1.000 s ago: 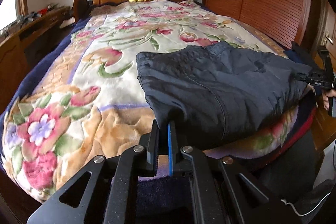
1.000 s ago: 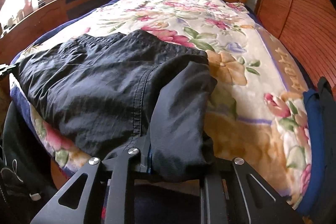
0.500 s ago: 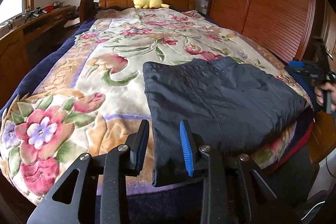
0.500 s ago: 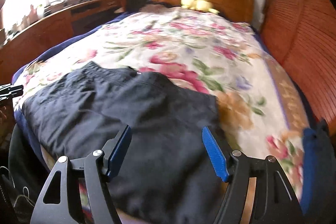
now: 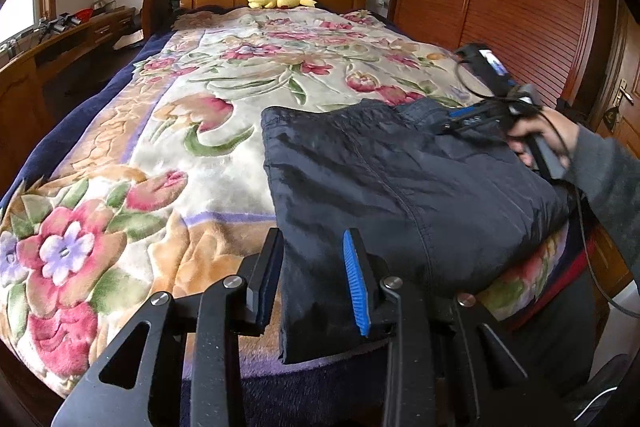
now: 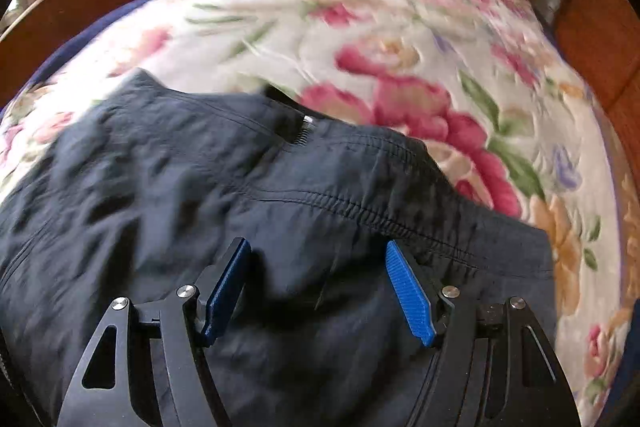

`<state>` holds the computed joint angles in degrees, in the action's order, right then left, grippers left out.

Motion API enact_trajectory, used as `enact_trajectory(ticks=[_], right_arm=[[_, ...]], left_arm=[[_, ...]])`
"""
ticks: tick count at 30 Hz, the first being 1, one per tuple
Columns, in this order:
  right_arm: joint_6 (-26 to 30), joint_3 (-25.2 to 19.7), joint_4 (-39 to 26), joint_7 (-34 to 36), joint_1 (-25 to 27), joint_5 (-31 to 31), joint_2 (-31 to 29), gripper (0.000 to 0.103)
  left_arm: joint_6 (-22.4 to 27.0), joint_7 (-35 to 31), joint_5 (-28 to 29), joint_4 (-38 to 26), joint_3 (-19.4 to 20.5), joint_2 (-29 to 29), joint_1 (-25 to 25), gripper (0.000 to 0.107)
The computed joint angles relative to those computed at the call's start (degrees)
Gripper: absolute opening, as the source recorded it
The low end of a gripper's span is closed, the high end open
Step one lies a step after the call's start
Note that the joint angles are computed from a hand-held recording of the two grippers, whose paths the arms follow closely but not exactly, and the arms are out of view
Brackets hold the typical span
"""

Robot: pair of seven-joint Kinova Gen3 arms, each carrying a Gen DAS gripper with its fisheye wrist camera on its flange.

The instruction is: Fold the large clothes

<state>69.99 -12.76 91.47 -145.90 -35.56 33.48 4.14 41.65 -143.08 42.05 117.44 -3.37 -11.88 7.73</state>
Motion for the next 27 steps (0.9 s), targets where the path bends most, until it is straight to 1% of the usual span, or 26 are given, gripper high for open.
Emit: enact_trajectory(ticks=[2, 3, 4, 6, 9, 10, 11, 12, 14, 17, 18, 20, 22, 23, 24, 25, 26, 27], right_arm=[[0.5, 0.3, -0.9, 0.6, 0.1, 0.5, 1.2, 0.061], [0.7, 0.4, -1.3, 1.0, 0.0, 0.6, 1.6, 0.053], [0.1, 0.7, -1.4, 2.0, 0.3, 0.0, 1.8, 0.049], [-0.1, 0.9, -1.8, 3.2, 0.2, 0.0, 2.8, 0.045], [0.0, 2.0, -3.3, 4.1, -0.3, 1.3, 4.5, 0.036], [-0.5, 2.4, -3.1, 3.6, -0.4, 2.1, 4.8, 0.032], [-0.8, 2.6, -2.8, 2.6, -0.9, 3.1, 4.9, 0.03], [-1.0, 2.9, -2.7, 1.8, -1.2, 4.2, 5.1, 0.027], [-1.1, 3.2, -2.3, -0.3, -1.8, 6.0, 5.0, 0.024], [-3.8, 3.9, -1.4, -2.6, -0.8, 5.8, 4.6, 0.025], [-5.0, 3.8, -0.7, -2.6, -0.4, 5.2, 4.0, 0.027], [-6.7, 3.5, 0.8, -2.8, 0.3, 4.3, 2.1, 0.033], [-8.4, 2.7, 3.1, -3.5, 0.9, 4.4, -0.9, 0.045], [-10.2, 2.4, 4.8, -3.4, 1.6, 3.9, -2.9, 0.049], [-11.5, 1.9, 6.1, -3.4, 2.5, 3.1, -4.9, 0.055], [-11.8, 1.4, 7.5, -4.0, 2.6, 3.3, -6.9, 0.059], [-11.2, -0.1, 8.6, -4.6, 3.6, 4.2, -8.5, 0.061], [-9.6, -1.7, 9.4, -5.2, 4.5, 5.4, -9.8, 0.063]], left_arm=[[0.1, -0.7, 0.5, 0.0, -0.2, 0.3, 0.2, 0.032], [0.1, -1.0, 0.8, 0.0, -0.2, 0.4, 0.2, 0.032], [0.1, -1.4, 1.3, 0.1, -0.2, 0.6, 0.3, 0.032], [0.1, -1.7, 1.7, 0.0, 0.0, 0.9, 0.3, 0.032], [-0.4, -1.6, 2.0, 0.0, 0.9, 1.3, 0.5, 0.032], [-0.5, -1.5, 2.0, 0.0, 1.1, 1.2, 0.5, 0.032], [-0.7, -1.3, 1.8, 0.0, 1.4, 1.2, 0.6, 0.032], [-0.8, -1.2, 1.8, 0.0, 1.4, 1.2, 0.7, 0.032], [-1.0, -0.5, 1.4, -0.2, 1.9, 1.3, 0.9, 0.032], [-1.7, 1.2, 0.2, -0.5, 2.8, 1.3, 1.3, 0.032], [-2.1, 1.8, -0.3, -0.6, 3.1, 1.1, 1.5, 0.032], [-2.4, 2.4, -0.4, -0.8, 3.2, 1.0, 2.2, 0.033], [-2.6, 2.8, -0.5, -0.9, 3.3, 1.1, 2.8, 0.033], [-2.7, 3.0, -0.6, -1.0, 3.3, 1.1, 3.1, 0.033], [-2.9, 3.3, -0.7, -1.0, 3.5, 1.1, 3.3, 0.033], [-3.0, 3.5, -0.7, -1.0, 3.6, 1.0, 3.6, 0.034], [-3.2, 3.7, -0.8, -1.1, 3.7, 1.1, 3.8, 0.034], [-3.4, 3.9, -0.9, -1.1, 3.8, 1.1, 4.1, 0.034]])
